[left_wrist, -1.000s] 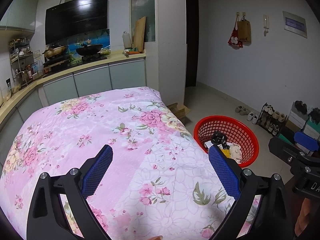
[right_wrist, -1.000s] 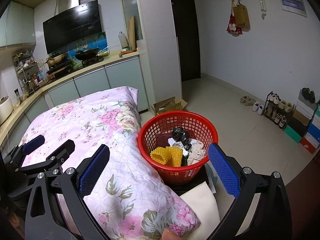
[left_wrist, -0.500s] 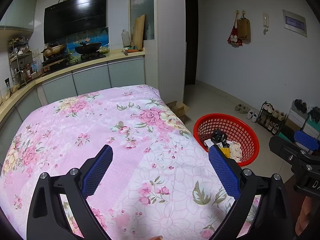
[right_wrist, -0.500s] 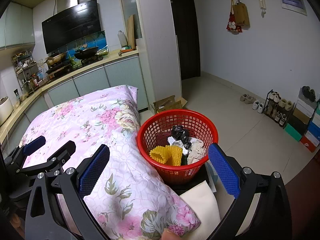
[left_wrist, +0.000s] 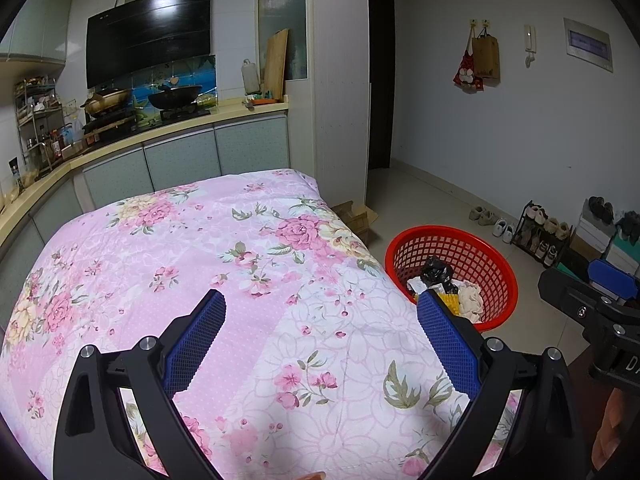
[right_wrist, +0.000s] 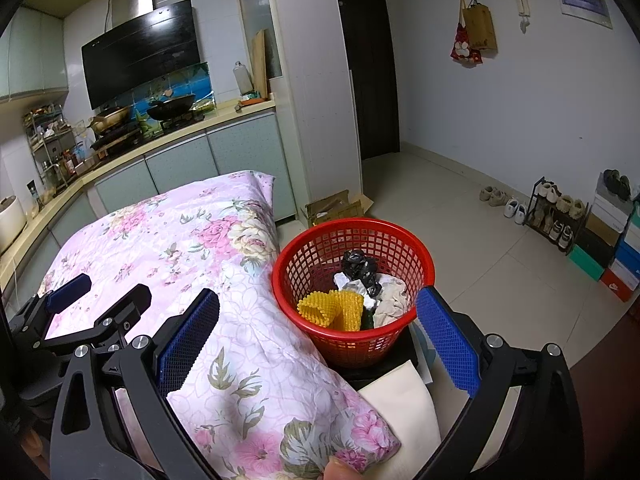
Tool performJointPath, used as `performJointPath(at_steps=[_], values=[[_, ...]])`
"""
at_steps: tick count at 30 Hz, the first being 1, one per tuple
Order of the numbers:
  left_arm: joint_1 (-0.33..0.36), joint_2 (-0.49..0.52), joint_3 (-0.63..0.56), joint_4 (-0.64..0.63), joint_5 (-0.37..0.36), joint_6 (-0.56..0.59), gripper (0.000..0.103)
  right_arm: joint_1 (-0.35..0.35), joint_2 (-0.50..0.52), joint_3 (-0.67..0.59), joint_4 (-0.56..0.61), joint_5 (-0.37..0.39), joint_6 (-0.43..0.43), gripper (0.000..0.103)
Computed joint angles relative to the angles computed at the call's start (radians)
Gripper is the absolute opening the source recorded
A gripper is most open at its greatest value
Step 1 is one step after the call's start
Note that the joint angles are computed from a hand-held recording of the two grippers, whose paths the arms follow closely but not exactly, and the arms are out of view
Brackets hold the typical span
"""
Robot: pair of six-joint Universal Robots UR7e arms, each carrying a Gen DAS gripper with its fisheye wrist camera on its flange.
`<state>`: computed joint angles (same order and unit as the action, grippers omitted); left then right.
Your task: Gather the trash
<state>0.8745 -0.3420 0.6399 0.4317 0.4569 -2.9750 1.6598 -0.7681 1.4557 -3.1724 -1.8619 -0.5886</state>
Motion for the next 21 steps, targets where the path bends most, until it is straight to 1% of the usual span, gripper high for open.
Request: performJointPath(at_steps=[21], values=[[0.0, 0.005, -0.004, -0.001, 0.001, 0.01, 0.093, -0.001, 0.0, -0.003, 0.006, 0.0, 0.001, 0.096]])
